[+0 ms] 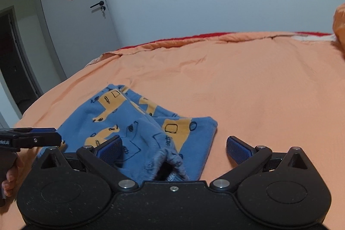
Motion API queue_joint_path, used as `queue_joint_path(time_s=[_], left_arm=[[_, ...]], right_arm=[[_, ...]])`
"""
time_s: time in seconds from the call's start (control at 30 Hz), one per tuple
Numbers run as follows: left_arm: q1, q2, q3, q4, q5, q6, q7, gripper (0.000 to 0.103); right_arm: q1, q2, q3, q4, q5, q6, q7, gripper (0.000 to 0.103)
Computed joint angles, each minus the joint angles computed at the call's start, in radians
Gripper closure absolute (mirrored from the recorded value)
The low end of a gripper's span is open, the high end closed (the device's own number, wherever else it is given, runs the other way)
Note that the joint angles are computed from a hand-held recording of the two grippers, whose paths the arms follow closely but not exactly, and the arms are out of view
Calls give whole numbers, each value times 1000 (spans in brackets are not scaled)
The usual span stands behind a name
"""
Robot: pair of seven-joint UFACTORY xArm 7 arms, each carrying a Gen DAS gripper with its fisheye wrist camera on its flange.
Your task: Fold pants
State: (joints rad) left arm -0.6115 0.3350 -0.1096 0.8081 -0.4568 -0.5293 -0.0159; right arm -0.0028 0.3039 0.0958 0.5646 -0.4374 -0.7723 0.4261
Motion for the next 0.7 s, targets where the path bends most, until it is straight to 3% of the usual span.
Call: queue_joint_path(time_s=[0.1,0.23,0.33,0.43,0.53,0.7], left_arm=[[-2,11,0,5,18,8,13,0],[37,13,-30,-20,80,-23,-49,0],[100,-2,-66,-44,192,-9,-125,0],[130,-9,-78,-57,260,2,-182,0],[143,-16,-79,-65,297,8,-226,0],[107,-25,-52,-71,281,20,-202,0]], right_arm=[[-82,52,19,54,-160,-22,122,1],[-187,142,31,149,-426,-112,331,1],[-207,178,13,188,-511,-156,430,1],[-199,202,-6,184,-498,-220,460,1],[-161,191,-25,146,-435,-238,396,1],[-156,191,-24,149,-418,-234,410,3]])
